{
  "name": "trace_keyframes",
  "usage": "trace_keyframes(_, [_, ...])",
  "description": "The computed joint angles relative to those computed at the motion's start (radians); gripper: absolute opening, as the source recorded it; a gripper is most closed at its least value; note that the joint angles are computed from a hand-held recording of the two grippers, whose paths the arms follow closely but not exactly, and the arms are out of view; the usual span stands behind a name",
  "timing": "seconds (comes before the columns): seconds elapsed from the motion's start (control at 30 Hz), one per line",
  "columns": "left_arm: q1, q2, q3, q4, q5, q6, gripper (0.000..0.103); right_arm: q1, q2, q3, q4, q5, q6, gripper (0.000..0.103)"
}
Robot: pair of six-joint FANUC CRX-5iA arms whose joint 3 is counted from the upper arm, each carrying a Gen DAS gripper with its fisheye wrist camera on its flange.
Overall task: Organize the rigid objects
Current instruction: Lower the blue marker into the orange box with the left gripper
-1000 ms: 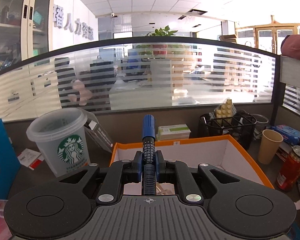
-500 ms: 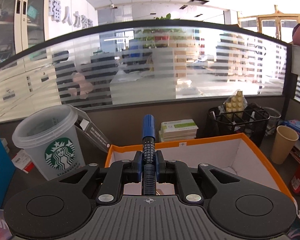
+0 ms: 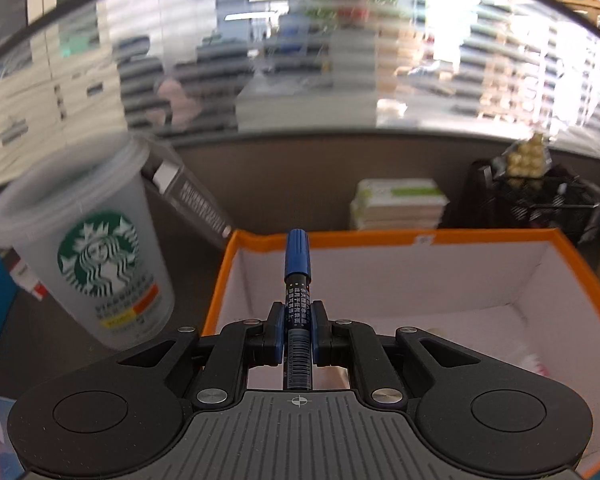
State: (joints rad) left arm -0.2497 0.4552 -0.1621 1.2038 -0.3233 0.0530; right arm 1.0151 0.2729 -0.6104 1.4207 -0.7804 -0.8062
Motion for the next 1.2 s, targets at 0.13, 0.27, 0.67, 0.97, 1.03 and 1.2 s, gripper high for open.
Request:
trace_keyframes(0.13, [0.028,0.036,0.059,-0.166,-0.025,0.140,0.011,-0.006,0.005,0.005,0.009,0.009,-0.003,0.039])
trace_keyframes(0.27, [0.041,0.049,0.088,-0.253,-0.042,0.199,0.011,-0.011,0.013,0.015,0.013,0.016,0.006,0.039])
trace_keyframes(0.67, [0.066,0.042,0.103,-0.283,-0.186,0.177,0.011,-0.022,0.022,0.020,0.033,0.027,-0.008,0.039])
trace_keyframes(0.97, [0.080,0.094,0.266,-0.604,-0.320,0.461,0.011,-0.024,0.018,0.014,0.050,0.025,-0.022,0.039])
trace_keyframes(1.03, [0.080,0.104,0.305,-0.678,-0.347,0.526,0.011,-0.023,0.017,0.011,0.057,0.024,-0.028,0.039])
trace_keyframes(1.2, [0.078,0.123,0.360,-0.798,-0.392,0.606,0.014,-0.020,0.017,0.012,0.051,0.022,-0.020,0.039])
